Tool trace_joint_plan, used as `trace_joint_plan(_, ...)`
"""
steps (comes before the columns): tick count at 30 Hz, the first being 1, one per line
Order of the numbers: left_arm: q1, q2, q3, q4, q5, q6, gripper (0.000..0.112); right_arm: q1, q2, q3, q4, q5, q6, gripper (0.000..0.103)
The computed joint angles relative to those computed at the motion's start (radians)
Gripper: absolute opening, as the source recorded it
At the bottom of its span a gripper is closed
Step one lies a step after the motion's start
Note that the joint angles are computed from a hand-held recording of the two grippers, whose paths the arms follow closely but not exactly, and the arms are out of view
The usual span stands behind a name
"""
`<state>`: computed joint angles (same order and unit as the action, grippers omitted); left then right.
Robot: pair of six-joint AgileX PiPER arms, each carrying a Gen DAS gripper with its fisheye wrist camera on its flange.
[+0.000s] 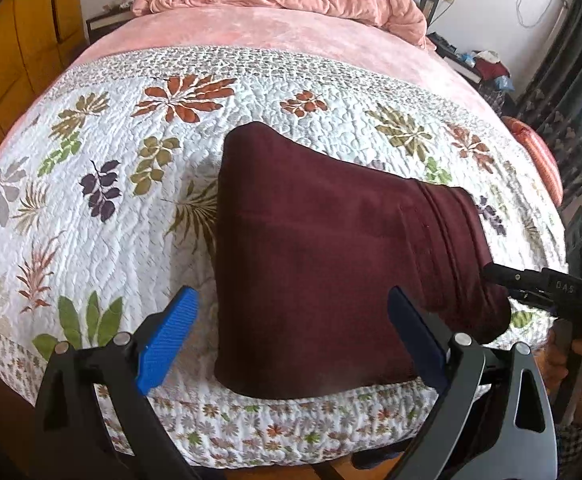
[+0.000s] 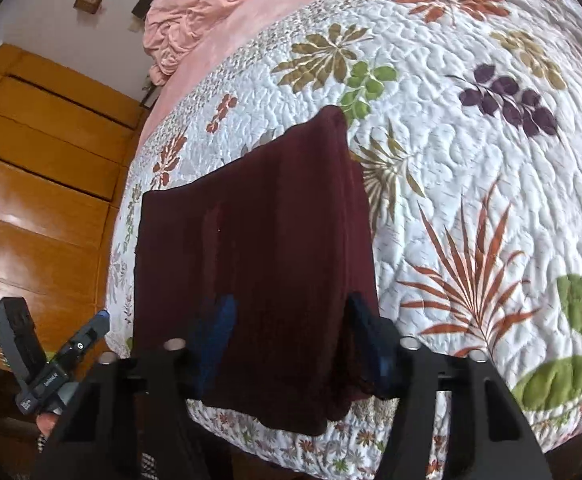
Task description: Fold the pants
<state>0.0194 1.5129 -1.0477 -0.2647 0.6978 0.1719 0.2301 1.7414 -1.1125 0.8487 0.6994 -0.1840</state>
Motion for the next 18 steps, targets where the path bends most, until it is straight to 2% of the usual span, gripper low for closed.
trace_joint_plan(3, -0.005, 0.007, -0.007, 0.026, -0.012, -0.014, 0.095, 0.043, -0.005, -0.04, -0.161, -0.005, 0.103, 0.029)
trace_joint_plan(4, -0.004, 0.009, -0.01, 0.023, -0.012, -0.011, 0.095, 0.05, -0.009, -0.045, -0.192, -0.002, 0.11, 0.027)
trace_joint_plan(8, -0.008, 0.012, -0.019, 0.037, -0.017, -0.023, 0.095, 0.059, -0.016, -0.043, -0.246, 0.0, 0.148, 0.023)
trace_joint_plan(14, -0.03, -0.004, -0.015, 0.09, -0.036, -0.053, 0.095, 0.063, 0.004, -0.008, -0.224, -0.045, 0.13, 0.024)
trace_joint_plan(18, -0.043, -0.015, -0.008, 0.121, -0.052, -0.071, 0.095, 0.049, -0.003, 0.003, -0.178, -0.042, 0.092, 0.027)
